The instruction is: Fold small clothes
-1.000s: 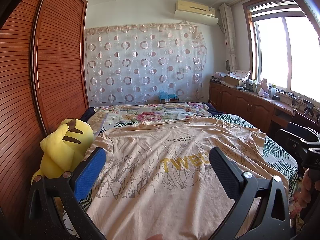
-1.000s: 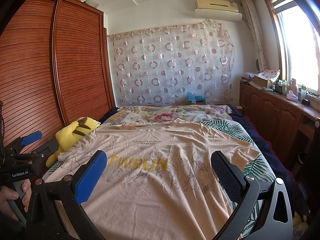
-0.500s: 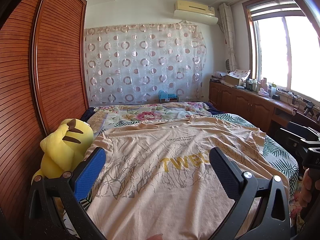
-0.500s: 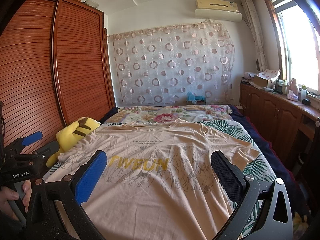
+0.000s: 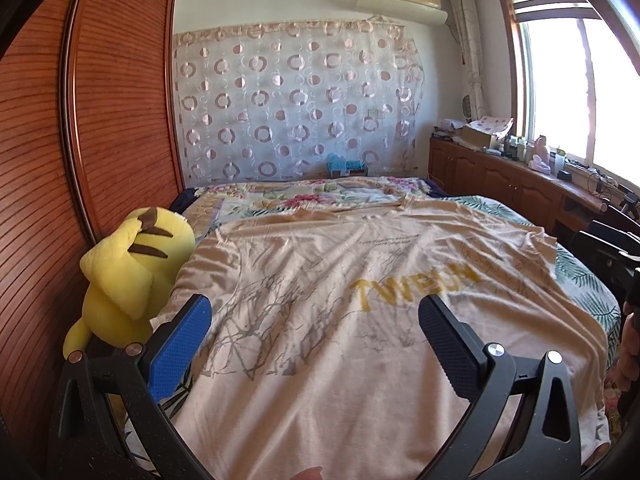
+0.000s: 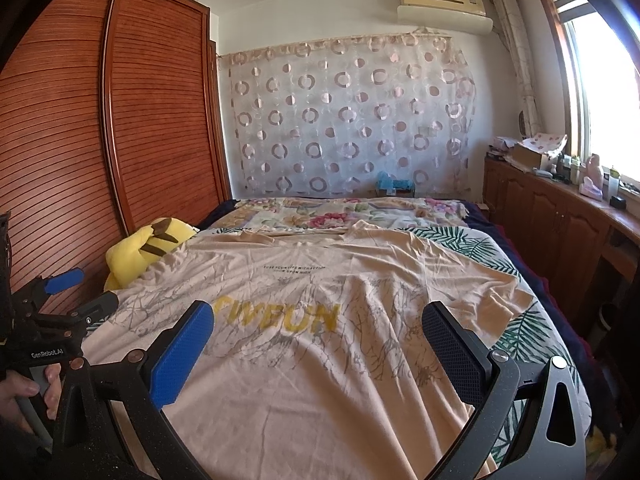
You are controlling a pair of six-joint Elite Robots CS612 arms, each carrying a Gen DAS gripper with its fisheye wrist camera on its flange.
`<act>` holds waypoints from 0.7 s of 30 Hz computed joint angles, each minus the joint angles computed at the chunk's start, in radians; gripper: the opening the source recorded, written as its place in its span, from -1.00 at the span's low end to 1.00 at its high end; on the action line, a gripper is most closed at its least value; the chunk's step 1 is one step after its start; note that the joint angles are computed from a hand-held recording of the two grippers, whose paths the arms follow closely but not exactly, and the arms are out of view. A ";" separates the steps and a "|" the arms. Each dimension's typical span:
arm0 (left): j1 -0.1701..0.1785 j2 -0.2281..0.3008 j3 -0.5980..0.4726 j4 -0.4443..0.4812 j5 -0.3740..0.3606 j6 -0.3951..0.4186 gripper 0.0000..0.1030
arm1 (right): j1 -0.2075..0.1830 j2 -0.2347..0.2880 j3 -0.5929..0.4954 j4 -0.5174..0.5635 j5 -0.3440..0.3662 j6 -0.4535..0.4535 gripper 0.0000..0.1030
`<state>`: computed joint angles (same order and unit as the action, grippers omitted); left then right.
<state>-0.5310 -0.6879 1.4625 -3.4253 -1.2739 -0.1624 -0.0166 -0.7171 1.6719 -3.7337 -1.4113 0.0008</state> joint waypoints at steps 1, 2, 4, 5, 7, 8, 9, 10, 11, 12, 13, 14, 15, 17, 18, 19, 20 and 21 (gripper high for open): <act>0.009 0.003 -0.004 0.015 -0.009 -0.006 1.00 | 0.003 0.005 -0.009 0.007 -0.003 -0.007 1.00; 0.014 0.007 -0.007 0.030 -0.010 -0.010 1.00 | 0.005 0.009 -0.017 0.013 -0.004 -0.013 1.00; 0.025 0.009 -0.011 0.049 -0.013 -0.009 1.00 | 0.008 0.019 -0.038 0.036 0.006 -0.024 1.00; 0.028 0.009 -0.012 0.057 -0.010 -0.007 1.00 | 0.008 0.023 -0.047 0.052 0.015 -0.027 1.00; 0.041 0.009 -0.018 0.085 -0.004 -0.008 1.00 | 0.007 0.032 -0.070 0.089 0.041 -0.028 1.00; 0.044 0.009 -0.020 0.097 -0.003 -0.010 1.00 | 0.007 0.036 -0.082 0.117 0.059 -0.032 1.00; 0.048 0.009 -0.021 0.107 -0.004 -0.010 1.00 | 0.006 0.037 -0.089 0.131 0.071 -0.034 1.00; 0.056 0.010 -0.026 0.119 -0.005 -0.008 1.00 | 0.005 0.040 -0.098 0.144 0.084 -0.038 1.00; 0.062 0.012 -0.030 0.131 -0.006 -0.008 1.00 | 0.005 0.042 -0.107 0.159 0.092 -0.044 1.00; 0.061 0.012 -0.031 0.137 -0.002 -0.012 1.00 | 0.006 0.044 -0.117 0.173 0.099 -0.050 1.00; 0.069 0.013 -0.035 0.155 -0.003 -0.021 1.00 | 0.005 0.046 -0.127 0.192 0.106 -0.054 1.00; 0.073 0.014 -0.039 0.168 -0.003 -0.028 1.00 | 0.004 0.047 -0.136 0.214 0.116 -0.056 1.00; 0.079 0.014 -0.042 0.181 -0.002 -0.032 1.00 | 0.002 0.050 -0.142 0.226 0.129 -0.057 1.00; 0.089 0.016 -0.049 0.208 0.005 -0.038 1.00 | 0.001 0.052 -0.153 0.252 0.148 -0.061 1.00; 0.097 0.018 -0.056 0.229 0.001 -0.044 1.00 | 0.000 0.053 -0.155 0.263 0.156 -0.065 1.00; 0.107 0.020 -0.065 0.254 -0.013 -0.053 1.00 | -0.004 0.047 -0.147 0.271 0.165 -0.073 1.00; 0.117 0.022 -0.074 0.281 -0.036 -0.067 1.00 | -0.002 0.048 -0.152 0.288 0.165 -0.083 0.98; 0.124 0.025 -0.081 0.293 -0.054 -0.074 1.00 | 0.000 0.050 -0.158 0.308 0.164 -0.094 0.98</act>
